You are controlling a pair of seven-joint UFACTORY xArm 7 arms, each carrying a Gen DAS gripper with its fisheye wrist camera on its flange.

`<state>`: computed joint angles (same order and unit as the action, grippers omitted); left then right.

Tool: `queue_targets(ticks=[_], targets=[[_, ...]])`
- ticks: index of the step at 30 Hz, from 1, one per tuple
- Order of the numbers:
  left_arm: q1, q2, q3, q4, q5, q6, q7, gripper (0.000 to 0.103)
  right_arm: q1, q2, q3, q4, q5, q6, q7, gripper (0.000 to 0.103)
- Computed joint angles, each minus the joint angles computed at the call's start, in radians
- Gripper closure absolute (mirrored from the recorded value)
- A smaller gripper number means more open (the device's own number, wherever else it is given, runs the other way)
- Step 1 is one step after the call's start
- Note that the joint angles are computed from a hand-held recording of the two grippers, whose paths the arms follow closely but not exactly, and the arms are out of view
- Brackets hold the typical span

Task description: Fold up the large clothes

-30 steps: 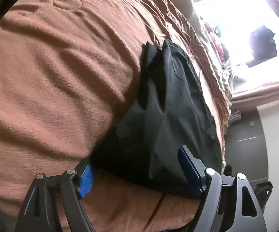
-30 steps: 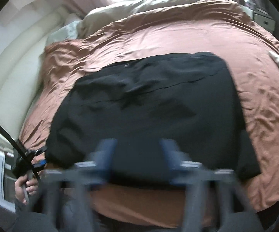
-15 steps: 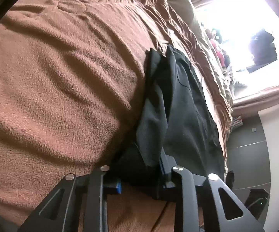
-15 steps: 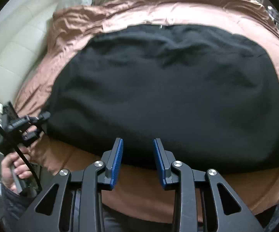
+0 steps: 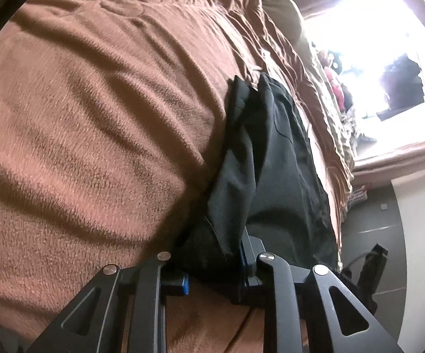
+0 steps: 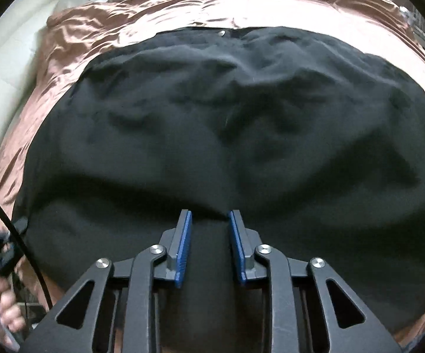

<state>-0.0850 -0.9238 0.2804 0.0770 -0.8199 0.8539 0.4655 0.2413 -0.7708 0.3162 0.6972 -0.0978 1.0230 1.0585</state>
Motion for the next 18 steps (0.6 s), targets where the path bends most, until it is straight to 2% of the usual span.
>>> queue_targets(ticks=[9,14,18], targets=[[0.027,-0.089,-0.028,-0.050,0.027,-0.017,-0.106,0.078,-0.088,0.179,-0.050,0.089,-0.081,-0.081,-0.034,0.082],[0.022,-0.091,-0.005,-0.056,0.038,-0.023,-0.139,0.078,-0.115,0.269,-0.079,0.136,-0.115,-0.121,-0.044,0.088],[0.023,-0.118,-0.022,-0.072,0.052,-0.035,-0.170,0.078,-0.128,0.328,-0.095,0.157,-0.137,-0.159,-0.041,0.088]])
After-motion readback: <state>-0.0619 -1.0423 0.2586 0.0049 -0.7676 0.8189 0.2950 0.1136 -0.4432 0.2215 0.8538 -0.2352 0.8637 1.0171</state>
